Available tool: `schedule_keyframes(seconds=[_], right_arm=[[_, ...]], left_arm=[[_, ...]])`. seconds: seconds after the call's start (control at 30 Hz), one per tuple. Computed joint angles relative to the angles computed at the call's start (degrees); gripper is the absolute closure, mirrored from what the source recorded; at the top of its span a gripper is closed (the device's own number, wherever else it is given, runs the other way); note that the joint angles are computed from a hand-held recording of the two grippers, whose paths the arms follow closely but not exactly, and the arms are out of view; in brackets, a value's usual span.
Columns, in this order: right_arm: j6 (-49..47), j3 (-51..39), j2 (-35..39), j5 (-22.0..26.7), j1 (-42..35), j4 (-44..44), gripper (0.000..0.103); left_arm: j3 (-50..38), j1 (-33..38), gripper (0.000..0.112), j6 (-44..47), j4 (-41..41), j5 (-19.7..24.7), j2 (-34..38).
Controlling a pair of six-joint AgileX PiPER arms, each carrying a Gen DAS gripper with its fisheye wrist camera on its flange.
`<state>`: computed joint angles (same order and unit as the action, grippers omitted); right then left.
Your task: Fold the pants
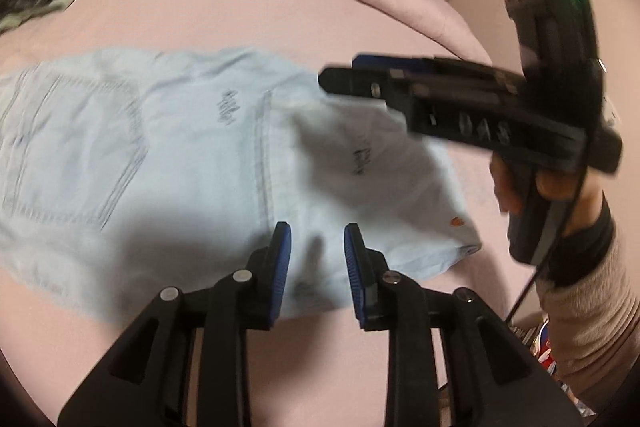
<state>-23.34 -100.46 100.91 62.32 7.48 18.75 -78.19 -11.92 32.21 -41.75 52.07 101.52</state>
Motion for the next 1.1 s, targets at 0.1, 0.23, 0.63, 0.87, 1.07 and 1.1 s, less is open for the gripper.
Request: schedule_keyframes(seconds=[0.1,0.23,0.63,0.87,1.07,1.1], right_arm=[[-0.07,5.24,-4.19,-1.78,-1.62,-0.04,0.059],[0.2,11.53,-9.16,-3.37,-4.49,0.16,0.059],[0.96,29.24,-16.88,-6.17,-7.46,-0.79,0.06],[2.56,32.86,-18.4,-8.73,-6.91,1.1,0.06],[4.37,34.08,-21.99,-11.69,-6.1,-2.19,0.06],[5.04,34.55,-22.5,-12.54,-5.6,-2.98,0.06]], left_arm=[[-5.05,-2.71,0.086,-0.44,0.01,0.59,3.43],[-12.95,-6.71,0.086,-3.66,3.33,-0.34,9.68],[-27.31,-8.45,0.088,-14.79,10.33,3.51,21.19],[-26.63,-7.99,0.088,-15.62,13.07,3.08,19.14],[-12.66,-7.27,0.087,-5.56,11.36,-2.84,9.52],[-10.82,-7.04,0.087,-4.1,10.98,-3.38,8.44]])
